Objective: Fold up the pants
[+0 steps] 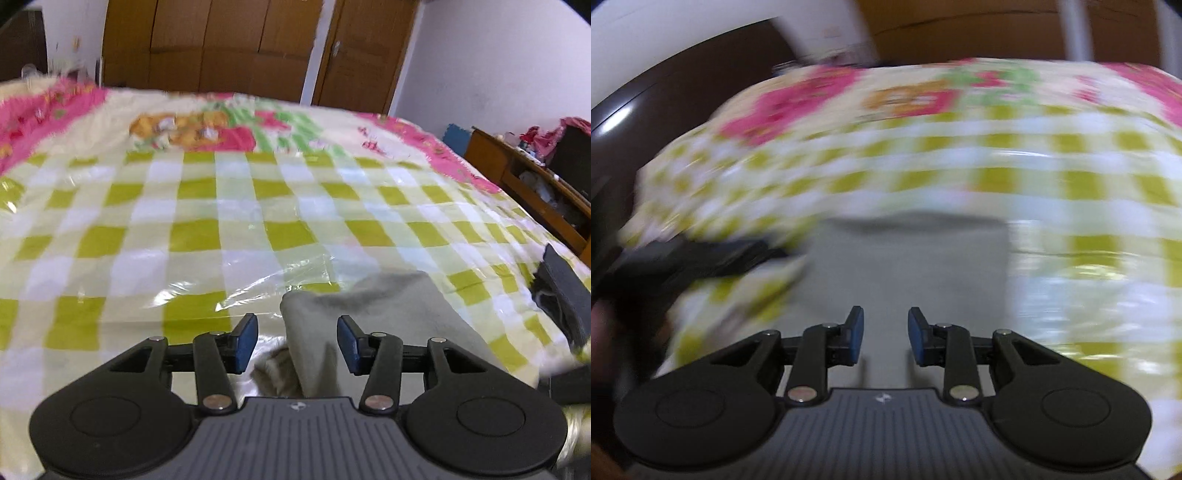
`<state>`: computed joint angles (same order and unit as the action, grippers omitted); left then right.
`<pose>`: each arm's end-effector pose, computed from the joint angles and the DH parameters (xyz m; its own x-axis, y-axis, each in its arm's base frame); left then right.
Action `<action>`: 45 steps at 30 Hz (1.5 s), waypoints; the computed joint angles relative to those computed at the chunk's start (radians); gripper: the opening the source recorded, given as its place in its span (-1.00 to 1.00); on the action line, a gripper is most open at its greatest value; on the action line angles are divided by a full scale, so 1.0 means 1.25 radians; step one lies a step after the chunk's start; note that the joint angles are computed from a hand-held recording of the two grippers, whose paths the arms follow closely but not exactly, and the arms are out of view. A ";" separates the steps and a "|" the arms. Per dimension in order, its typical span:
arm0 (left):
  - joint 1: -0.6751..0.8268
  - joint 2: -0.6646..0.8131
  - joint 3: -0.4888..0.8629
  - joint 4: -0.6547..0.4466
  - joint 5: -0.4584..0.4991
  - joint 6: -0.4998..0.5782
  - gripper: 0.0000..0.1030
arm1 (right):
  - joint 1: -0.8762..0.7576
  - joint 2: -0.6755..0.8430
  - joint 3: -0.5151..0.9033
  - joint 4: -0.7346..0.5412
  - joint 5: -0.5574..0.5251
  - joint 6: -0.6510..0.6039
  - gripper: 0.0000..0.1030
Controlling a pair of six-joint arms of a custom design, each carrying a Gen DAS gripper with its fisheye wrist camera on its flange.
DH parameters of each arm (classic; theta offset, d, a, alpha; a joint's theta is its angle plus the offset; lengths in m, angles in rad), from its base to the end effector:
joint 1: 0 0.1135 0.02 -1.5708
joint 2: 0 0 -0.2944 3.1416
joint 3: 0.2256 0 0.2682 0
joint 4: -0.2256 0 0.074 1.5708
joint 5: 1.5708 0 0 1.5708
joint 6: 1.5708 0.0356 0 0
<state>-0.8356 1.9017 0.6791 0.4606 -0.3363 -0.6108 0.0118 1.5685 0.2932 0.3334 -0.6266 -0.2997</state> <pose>0.2361 -0.2436 0.0924 -0.6890 -0.0452 -0.7233 0.1768 0.9574 -0.2283 0.2131 0.0234 0.0921 -0.6679 -0.2470 -0.7020 -0.5774 0.7672 0.2794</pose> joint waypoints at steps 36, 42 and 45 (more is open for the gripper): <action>-0.025 0.012 -0.002 -0.100 -0.134 -0.037 -0.59 | 0.265 0.151 -0.142 0.364 0.127 0.030 -0.69; -0.140 -0.078 -0.045 -0.102 -0.209 -0.062 -0.57 | 0.154 -0.021 -0.189 0.272 0.051 0.028 -0.66; -0.188 -0.088 -0.044 -0.088 -0.230 -0.075 -0.55 | 0.117 -0.089 -0.203 0.216 0.052 0.016 -0.65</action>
